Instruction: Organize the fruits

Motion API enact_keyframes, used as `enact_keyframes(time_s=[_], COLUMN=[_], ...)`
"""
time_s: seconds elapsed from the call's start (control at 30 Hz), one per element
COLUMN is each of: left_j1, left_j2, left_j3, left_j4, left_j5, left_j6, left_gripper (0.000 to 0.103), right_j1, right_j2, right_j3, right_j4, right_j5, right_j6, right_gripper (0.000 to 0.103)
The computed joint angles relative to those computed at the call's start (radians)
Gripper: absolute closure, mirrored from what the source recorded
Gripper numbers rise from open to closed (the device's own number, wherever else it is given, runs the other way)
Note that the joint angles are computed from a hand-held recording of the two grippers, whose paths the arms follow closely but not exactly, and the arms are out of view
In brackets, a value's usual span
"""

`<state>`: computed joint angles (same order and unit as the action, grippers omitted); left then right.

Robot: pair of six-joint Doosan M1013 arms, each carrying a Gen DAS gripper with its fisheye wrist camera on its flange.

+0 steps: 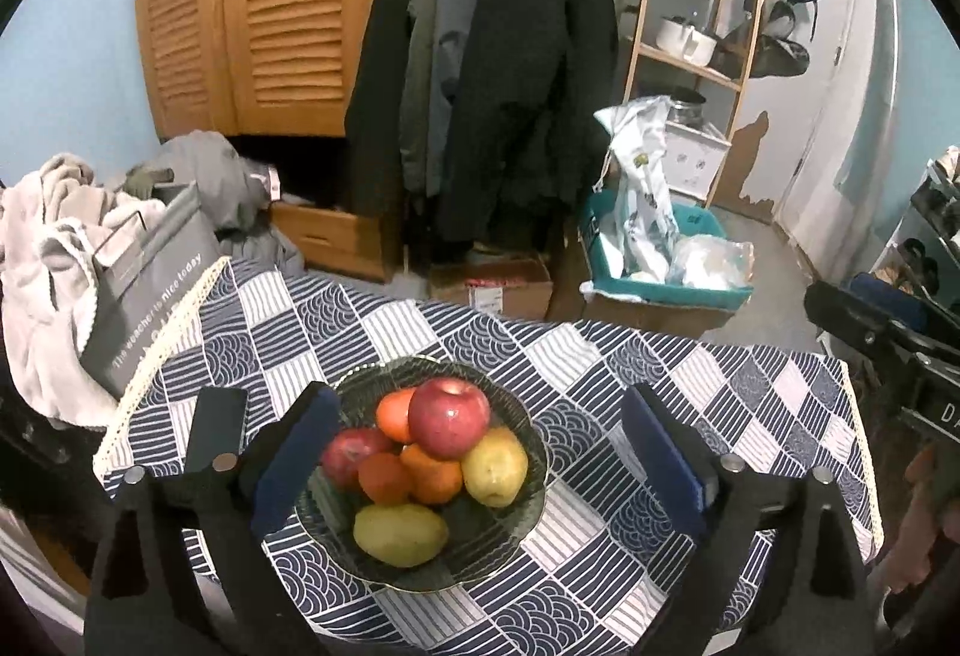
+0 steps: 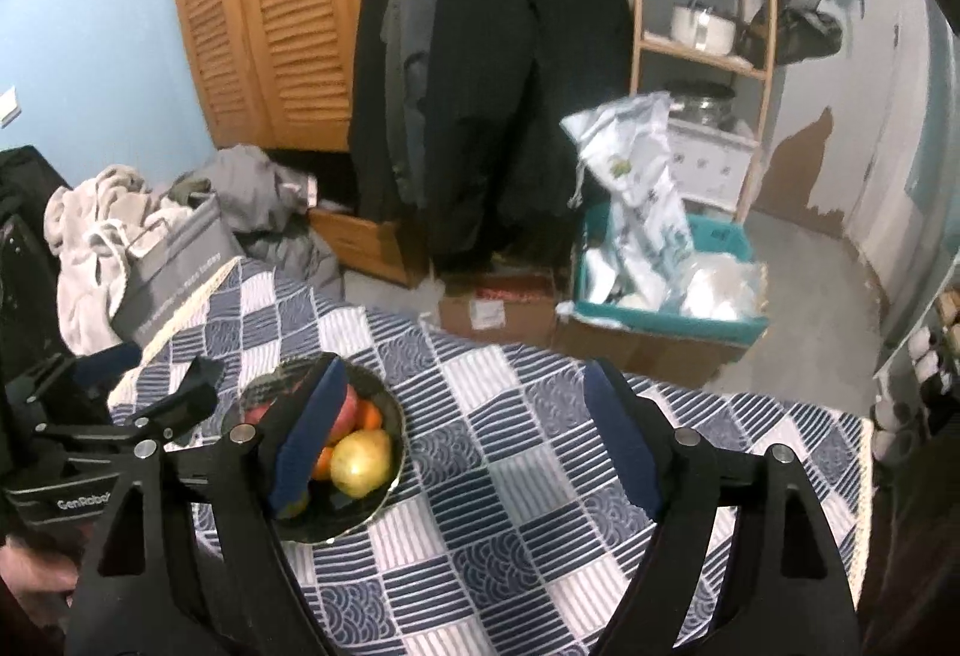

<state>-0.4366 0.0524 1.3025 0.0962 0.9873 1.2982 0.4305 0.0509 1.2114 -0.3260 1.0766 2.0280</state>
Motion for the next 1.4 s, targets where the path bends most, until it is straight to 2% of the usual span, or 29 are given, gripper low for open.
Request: enact_keyframes(time_s=[0.17,0.6,0.97,1.4], left_j1=[-0.009,-0.03,-0.06,-0.066], left_j2=[-0.012,-0.025,-0.028,-0.027], left_j3=[-0.001,-0.011,-0.013,-0.014], left_j4=[0.035,0.088,0.155,0.167], left_j5=[-0.018,-0.039,-0.051,-0.06], left_j6=[-0.024,-0.053,-0.082,-0.101], left_gripper=[0.001,0.001,0.001,0.001], right_j1=[0.006,0.012,0.002,-0.017], right_j2=[-0.021,-0.071,-0.093,-0.099], right_j3=[0.01,0.057,0.076,0.079], right_j4=[-0.06,-0.185,-0.202,-0.192], right_j5=[-0.013,-0.028,-0.048,-0.03], right_j6=[0.033,0.1,0.114,0.107], right_gripper=[0.019,0.019,0.019,0.018])
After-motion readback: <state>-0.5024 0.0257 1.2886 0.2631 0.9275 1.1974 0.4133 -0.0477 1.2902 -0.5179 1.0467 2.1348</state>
